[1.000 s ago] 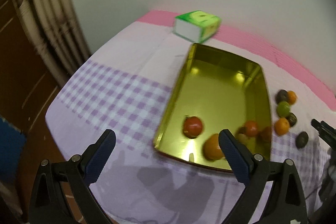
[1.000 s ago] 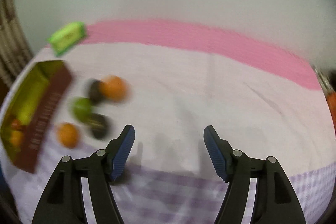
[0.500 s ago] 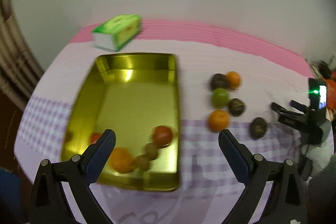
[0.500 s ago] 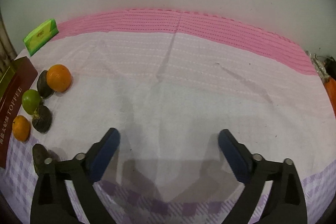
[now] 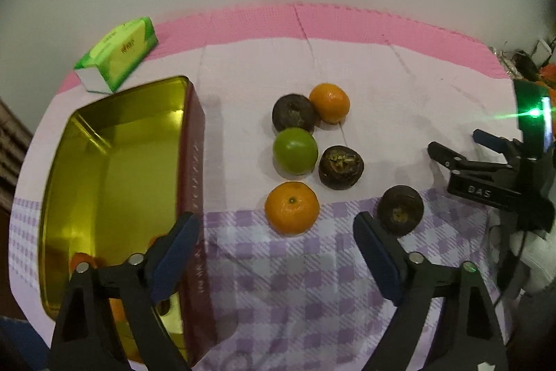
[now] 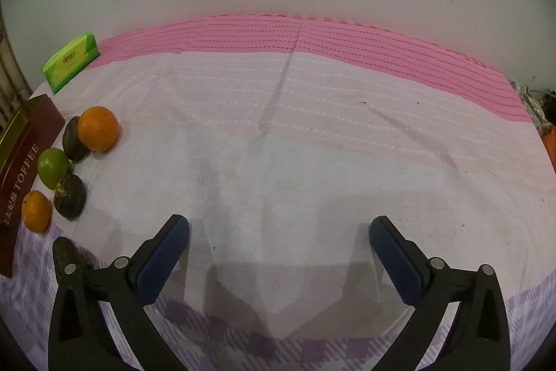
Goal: Organize fruits
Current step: 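Close the left gripper on a mandarin orange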
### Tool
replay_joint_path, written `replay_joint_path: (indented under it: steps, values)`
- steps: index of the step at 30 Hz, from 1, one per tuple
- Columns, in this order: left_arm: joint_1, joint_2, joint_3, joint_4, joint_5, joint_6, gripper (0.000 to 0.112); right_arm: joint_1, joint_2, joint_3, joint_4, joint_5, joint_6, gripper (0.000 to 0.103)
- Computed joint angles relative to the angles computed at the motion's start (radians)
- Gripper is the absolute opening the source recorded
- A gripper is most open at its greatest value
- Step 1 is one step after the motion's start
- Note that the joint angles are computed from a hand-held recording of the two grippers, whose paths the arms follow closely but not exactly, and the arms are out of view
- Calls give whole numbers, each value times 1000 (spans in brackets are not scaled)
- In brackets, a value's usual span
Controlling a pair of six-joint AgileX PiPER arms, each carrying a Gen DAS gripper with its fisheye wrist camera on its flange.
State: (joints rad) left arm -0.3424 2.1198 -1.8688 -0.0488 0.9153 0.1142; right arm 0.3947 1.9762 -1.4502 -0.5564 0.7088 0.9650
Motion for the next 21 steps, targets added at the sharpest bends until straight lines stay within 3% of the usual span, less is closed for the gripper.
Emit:
replay_joint_path:
  steps: [12,18,21]
  values:
    - [5,129,-171,-12,104,2,63,1,2,-6,7,4,-6,103]
    - [-1,146,-189,-3,113,-7,51,2,2,-5,6,4,-4,103]
    - [-13,143,-177,21,96,-16,50,1,1,-4,7,4,-6,103]
